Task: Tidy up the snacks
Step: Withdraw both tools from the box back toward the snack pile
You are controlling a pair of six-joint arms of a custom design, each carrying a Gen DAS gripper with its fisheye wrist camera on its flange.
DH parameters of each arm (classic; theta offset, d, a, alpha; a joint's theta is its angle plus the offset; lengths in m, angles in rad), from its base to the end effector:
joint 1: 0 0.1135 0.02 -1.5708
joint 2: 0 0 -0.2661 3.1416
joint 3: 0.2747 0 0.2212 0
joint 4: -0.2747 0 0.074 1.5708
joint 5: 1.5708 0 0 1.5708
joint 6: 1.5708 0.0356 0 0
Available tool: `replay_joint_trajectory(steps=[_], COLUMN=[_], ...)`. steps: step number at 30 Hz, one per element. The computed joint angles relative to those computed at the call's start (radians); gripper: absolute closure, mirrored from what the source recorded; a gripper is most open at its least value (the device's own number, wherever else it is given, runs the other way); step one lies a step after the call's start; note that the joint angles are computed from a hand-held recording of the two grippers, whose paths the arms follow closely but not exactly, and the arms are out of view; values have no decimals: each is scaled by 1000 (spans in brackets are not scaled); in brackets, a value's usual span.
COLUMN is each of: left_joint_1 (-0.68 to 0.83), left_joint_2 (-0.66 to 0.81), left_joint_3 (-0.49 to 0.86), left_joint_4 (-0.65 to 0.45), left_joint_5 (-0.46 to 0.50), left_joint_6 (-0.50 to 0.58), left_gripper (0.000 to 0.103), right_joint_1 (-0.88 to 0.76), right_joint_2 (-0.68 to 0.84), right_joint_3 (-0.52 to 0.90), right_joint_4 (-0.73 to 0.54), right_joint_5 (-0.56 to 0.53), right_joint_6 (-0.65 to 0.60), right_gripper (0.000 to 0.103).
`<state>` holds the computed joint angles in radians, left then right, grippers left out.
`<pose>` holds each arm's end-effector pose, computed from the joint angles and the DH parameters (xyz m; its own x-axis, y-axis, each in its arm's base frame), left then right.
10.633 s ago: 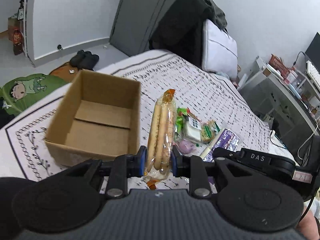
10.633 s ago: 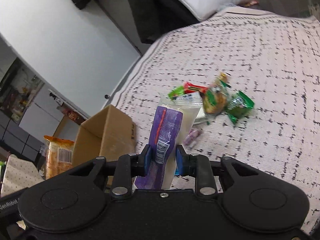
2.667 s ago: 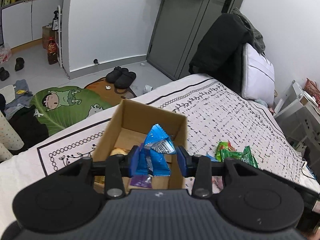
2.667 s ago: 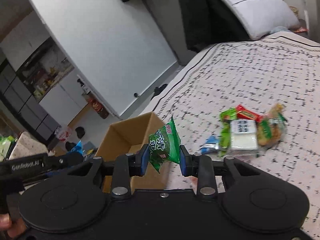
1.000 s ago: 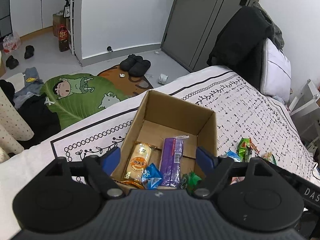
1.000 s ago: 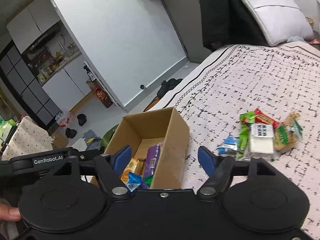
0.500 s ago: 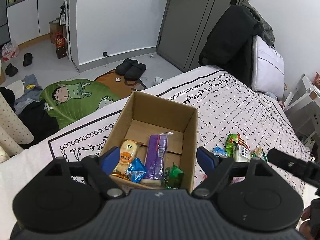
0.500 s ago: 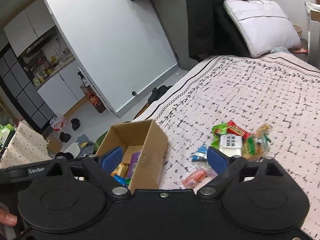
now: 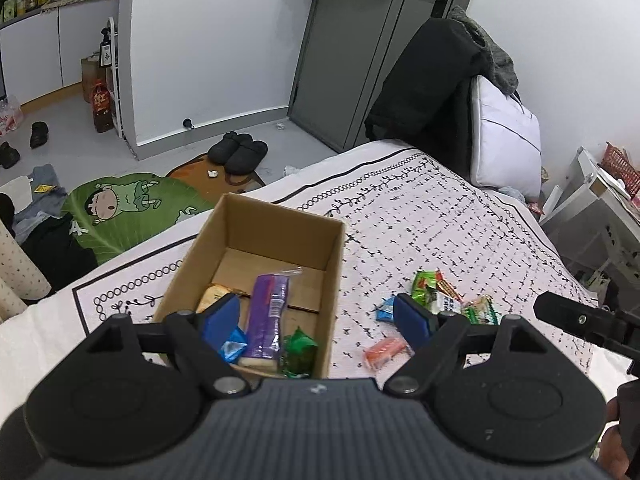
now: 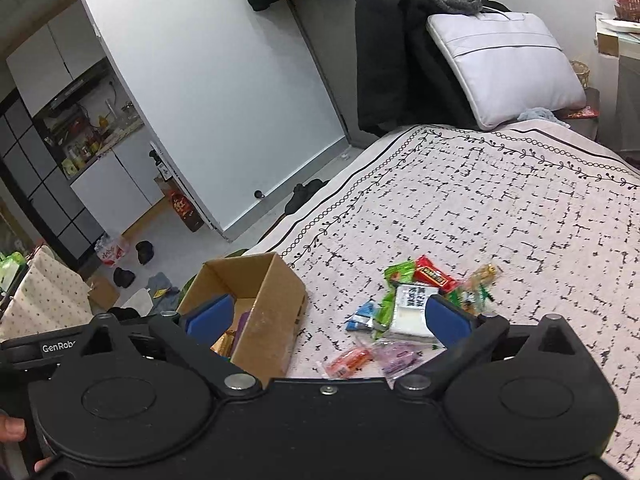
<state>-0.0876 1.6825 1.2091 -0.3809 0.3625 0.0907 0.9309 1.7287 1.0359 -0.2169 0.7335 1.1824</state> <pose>0.3346 -0.0421 0.2534 -0.7197 0.1482 -0.6783 0.3806 0.9013 -0.2068 0.2136 0.2470 0.2072 -0.5028 0.4759 -0.7216 0.3035 0.8788 0.3681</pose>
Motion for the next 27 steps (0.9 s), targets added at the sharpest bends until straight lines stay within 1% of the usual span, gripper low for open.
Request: replay_joint_trajectory(steps=[6, 11, 14, 22, 27], left_joint_1=[-37, -68, -97, -156, -207], left_joint_2=[-21, -23, -17, 26, 53], left_joint_3=[-24, -38, -48, -50, -69], left_joint_4=[16, 38, 55, 91, 130], left_joint_5=[-8, -3, -15, -19, -60], left_joint_6=[-20, -48, -72, -114, -128], left_gripper=[20, 20, 20, 20, 21], right_joint_1=[-7, -28, -44, -98, -127], right_joint_2=[-80, -143, -162, -222, -227], right_joint_3=[-77, -150, -180, -274, -312], right_joint_4=[-3, -10, -13, 19, 50], right_joint_5=[4, 4, -8, -40, -49], right_joint_6=[3, 57, 77, 85, 101], right_gripper=[0, 0, 0, 0, 0])
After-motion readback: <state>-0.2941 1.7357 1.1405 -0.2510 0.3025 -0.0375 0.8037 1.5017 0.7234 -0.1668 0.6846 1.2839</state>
